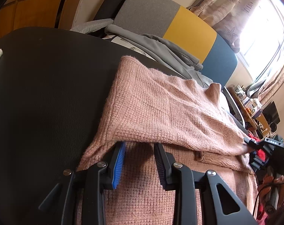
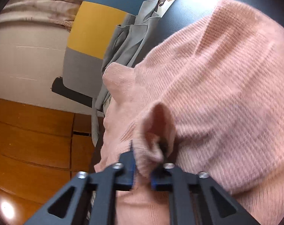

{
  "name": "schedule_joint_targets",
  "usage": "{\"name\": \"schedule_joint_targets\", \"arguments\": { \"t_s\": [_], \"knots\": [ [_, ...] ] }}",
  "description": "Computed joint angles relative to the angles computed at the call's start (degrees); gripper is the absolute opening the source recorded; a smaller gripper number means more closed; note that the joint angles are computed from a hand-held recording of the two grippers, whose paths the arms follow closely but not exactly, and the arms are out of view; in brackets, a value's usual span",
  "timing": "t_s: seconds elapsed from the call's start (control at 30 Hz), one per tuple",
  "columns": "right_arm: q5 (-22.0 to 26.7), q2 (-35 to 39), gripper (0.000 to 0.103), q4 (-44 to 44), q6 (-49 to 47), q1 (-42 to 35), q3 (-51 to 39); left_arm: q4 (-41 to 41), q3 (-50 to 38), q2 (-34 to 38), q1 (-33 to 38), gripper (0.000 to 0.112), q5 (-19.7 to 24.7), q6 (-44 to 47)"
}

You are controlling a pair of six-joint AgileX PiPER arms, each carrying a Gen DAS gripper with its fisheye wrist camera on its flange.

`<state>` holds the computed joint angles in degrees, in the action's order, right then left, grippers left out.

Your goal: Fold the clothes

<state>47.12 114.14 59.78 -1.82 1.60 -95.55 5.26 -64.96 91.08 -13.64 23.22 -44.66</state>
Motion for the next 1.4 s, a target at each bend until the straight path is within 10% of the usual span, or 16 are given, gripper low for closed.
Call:
{"name": "schedule_joint_targets", "arguments": {
  "t_s": [0.53, 0.77, 0.87, 0.93, 1.03, 1.17, 1.23, 1.4],
  "knots": [
    [-1.1, -4.3, 0.009, -25.5, 0.8, 1.8, -6.5, 2.6, -5.4, 2.2, -2.7, 0.035, 6.9, 2.1],
    [0.7, -6.1, 0.013, -2.2, -17.7, -3.8, 7.7, 3.4, -4.8, 2.0, -3.0, 0.035, 6.9, 2.0],
    [4.5, -4.3, 0.036, 8.0, -21.4, -6.9, 8.9, 4.6, -5.1, 2.3, -3.4, 0.035, 7.3, 1.2],
    [6.9, -1.9, 0.076, 14.8, -22.5, -8.9, 8.1, 5.2, -5.2, 2.4, -3.5, 0.035, 7.5, 0.7],
    [7.9, 1.6, 0.077, 17.4, -20.2, -9.8, 4.0, 6.1, -5.4, 2.7, -3.8, 0.036, 7.6, 0.2],
    [6.7, 4.7, 0.056, 9.3, -13.6, -8.3, -4.0, 7.1, -5.7, 2.9, -4.2, 0.04, 7.6, -0.3],
    [6.1, 4.8, 0.012, 5.7, -12.3, -7.7, -5.9, 6.9, -5.5, 2.9, -4.1, 0.04, 7.3, 0.0],
    [2.3, 2.4, 0.007, -2.0, -13.4, -6.4, -7.3, 6.5, -5.3, 2.8, -4.0, 0.041, 7.1, 0.3]
  ]
}}
